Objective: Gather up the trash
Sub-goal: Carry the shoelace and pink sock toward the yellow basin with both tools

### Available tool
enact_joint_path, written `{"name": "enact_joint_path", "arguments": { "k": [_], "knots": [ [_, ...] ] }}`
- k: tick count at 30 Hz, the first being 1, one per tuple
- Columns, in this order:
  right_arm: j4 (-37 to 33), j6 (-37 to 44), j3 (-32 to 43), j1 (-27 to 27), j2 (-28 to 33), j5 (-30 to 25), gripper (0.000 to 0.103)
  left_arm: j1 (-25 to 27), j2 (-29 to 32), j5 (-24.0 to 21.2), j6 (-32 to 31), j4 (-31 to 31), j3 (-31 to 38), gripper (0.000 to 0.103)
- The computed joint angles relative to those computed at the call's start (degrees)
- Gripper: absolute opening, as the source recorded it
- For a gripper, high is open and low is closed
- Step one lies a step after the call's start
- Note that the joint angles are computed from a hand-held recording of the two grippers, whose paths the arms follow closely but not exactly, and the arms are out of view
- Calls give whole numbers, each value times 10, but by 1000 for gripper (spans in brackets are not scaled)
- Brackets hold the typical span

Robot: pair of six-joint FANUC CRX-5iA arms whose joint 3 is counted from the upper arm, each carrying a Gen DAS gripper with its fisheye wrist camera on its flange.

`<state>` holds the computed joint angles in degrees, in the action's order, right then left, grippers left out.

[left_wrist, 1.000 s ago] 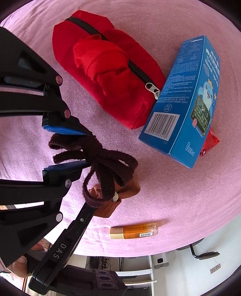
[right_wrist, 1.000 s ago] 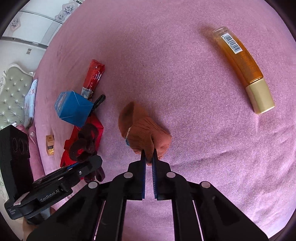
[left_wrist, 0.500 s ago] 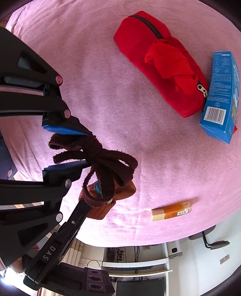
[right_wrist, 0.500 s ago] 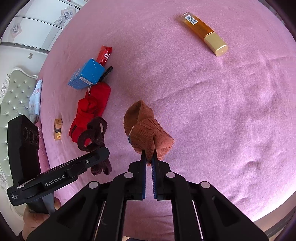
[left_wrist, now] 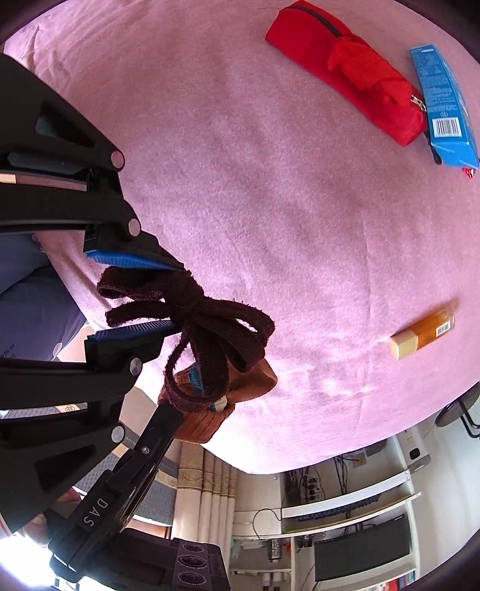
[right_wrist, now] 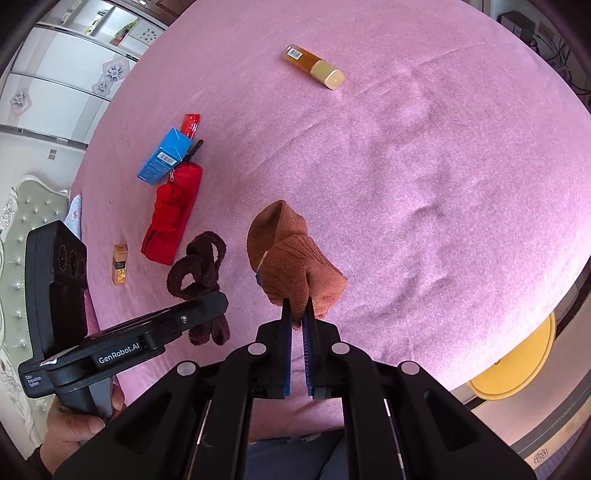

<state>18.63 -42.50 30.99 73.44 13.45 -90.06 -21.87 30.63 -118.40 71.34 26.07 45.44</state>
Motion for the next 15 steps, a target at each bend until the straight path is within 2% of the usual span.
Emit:
{"name": "enact_joint_path", "arguments": {
  "k": [7, 15],
  "knots": [
    [48, -126, -51, 86, -42, -46, 6, -46, -50, 8, -27, -13, -58, 27],
    [70, -283, -87, 206, -79, -123, 6, -125, -111, 21, -24, -18, -133, 27]
  ]
}}
